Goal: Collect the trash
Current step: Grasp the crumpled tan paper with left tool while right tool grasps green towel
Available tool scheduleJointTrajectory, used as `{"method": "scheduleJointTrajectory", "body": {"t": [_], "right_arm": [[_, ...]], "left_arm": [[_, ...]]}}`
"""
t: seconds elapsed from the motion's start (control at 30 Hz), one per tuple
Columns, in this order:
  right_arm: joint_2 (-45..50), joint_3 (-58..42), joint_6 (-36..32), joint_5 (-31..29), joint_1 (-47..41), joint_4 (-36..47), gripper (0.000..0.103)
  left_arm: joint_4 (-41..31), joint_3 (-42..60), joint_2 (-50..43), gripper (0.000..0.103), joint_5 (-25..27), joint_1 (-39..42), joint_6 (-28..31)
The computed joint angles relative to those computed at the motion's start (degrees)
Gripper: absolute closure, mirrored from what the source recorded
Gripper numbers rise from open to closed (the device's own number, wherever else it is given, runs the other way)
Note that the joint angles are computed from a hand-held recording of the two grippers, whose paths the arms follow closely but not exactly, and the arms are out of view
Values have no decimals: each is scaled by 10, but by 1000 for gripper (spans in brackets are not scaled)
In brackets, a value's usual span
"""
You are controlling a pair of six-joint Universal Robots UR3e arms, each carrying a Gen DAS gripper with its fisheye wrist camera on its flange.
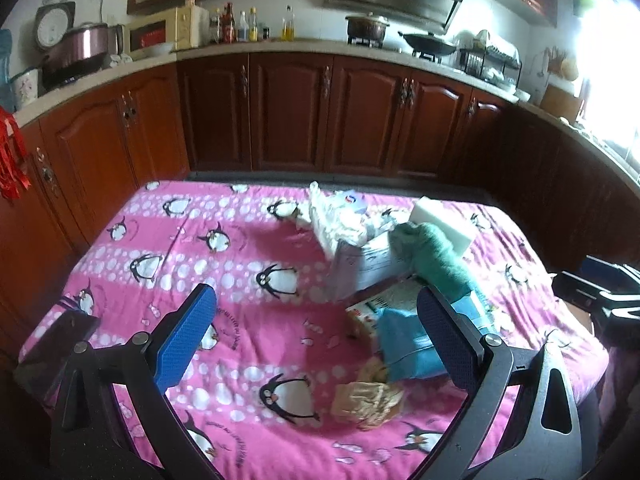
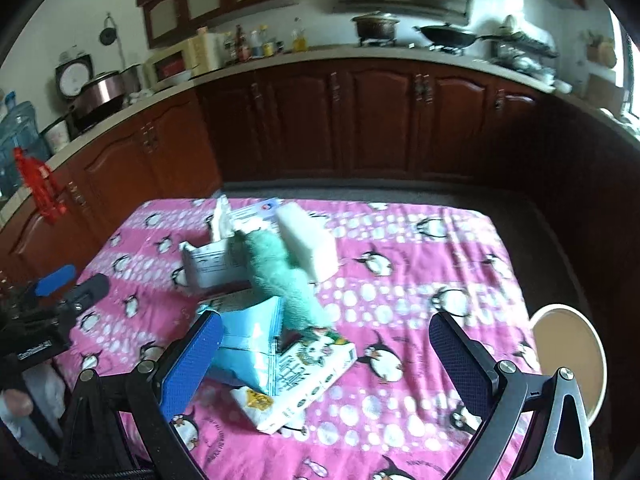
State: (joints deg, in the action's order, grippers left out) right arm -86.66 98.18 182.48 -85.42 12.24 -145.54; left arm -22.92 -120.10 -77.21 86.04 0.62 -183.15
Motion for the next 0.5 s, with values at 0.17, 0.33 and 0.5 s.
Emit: {"method": "scheduleJointTrajectory", "body": {"t": [0.17, 0.33, 0.5], "right_arm": [[66, -74, -30, 36, 0, 51, 1], [114, -119, -26, 62, -9, 77, 4], [144, -156, -32, 100, -19, 108, 12]], "left_arm": [[-23, 21, -25, 3, -43, 38, 20], [-70, 36, -32, 3, -95, 75, 40], [-160, 21, 1, 3, -168, 98, 97]]}}
